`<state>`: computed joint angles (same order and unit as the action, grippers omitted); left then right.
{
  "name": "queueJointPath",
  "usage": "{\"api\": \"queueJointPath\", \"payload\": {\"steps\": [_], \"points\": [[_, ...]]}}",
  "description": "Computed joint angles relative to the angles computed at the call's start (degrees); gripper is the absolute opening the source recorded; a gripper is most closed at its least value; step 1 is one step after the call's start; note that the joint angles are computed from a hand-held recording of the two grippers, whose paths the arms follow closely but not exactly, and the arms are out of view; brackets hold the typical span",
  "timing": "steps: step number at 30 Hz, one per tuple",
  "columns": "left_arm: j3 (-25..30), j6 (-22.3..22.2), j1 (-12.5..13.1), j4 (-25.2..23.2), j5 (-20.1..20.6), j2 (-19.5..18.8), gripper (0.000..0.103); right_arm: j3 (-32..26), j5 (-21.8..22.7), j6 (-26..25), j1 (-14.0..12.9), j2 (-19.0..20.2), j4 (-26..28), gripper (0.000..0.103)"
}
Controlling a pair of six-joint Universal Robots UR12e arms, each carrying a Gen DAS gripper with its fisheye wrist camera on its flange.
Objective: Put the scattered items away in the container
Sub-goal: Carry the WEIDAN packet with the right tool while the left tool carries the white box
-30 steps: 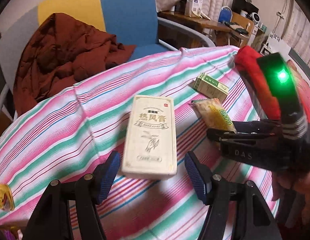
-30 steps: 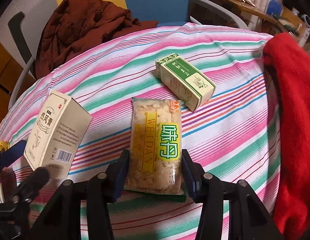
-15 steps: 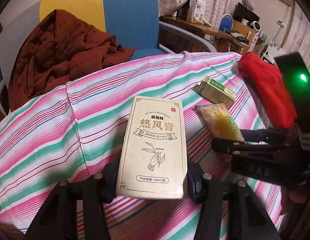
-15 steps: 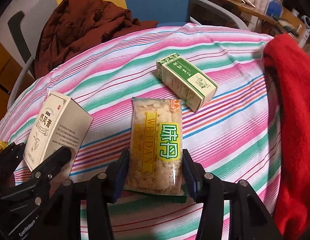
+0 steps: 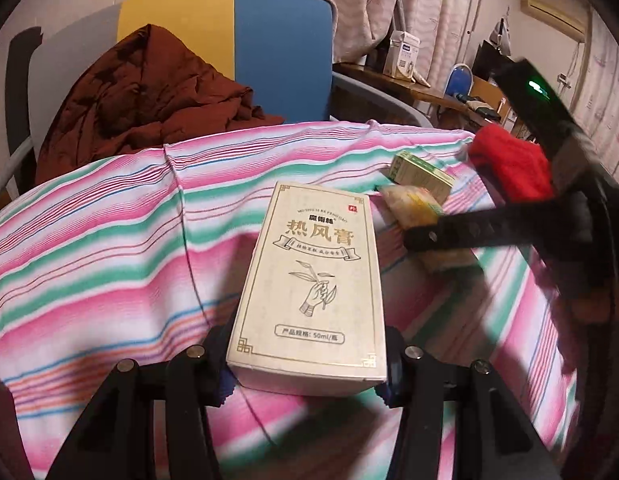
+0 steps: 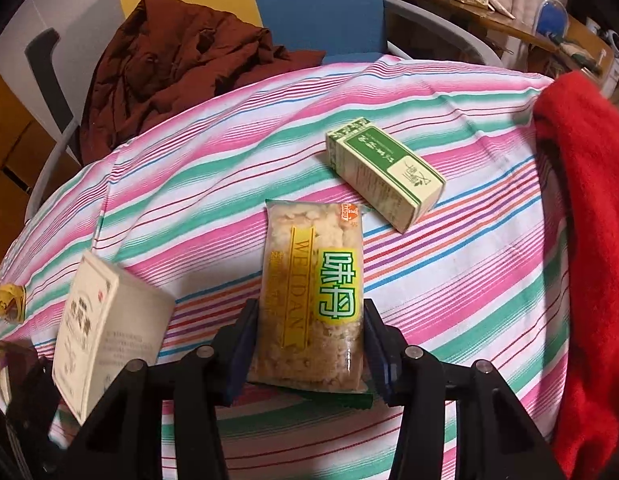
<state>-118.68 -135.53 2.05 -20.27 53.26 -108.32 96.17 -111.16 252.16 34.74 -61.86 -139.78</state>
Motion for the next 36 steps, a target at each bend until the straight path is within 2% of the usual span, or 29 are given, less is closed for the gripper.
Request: {"api": "queueJointPath", "payload": {"steps": [6,11,20,25,30,34,36], "points": [[-0.7,-2.4,2.1,-5.6,-2.4,2.0,0.052,0.7,1.4,-3.2,-0.3,0.5,-6.4,0.049],[-2.2,-3.8,4.8,-5.0,-5.3,3.6,0.052,0.5,1.8,-5.4,-0.1,1.1,-9.5,0.049],[-5.2,-2.0,9.8,-6.7,-9.7,7.3,0.052,-0.9,0.9,-8.1,0.5,1.8,-9.0,0.049],[-6.3,-2.6,13.0,-6.9,-13.0,9.4,0.052,-1.0,0.6,-9.2,0.8,2.1,-10.5,0.049],[-6.7,-1.6,16.4,-10.1,-15.5,11.1,0.052,-2.2,-1.4,-12.4,1.6,2.8,-11.3,0.049],[-6.8,-1.0,18.9,-11.4,-16.7,11.9,0.052,-3.4,-3.9,-15.3,2.4,3.4,-11.3,0.049],[-6.8,-1.6,20.2,-11.1,-16.8,12.1,0.052,-3.7,-5.0,-16.6,2.8,3.7,-13.0,0.049]]}}
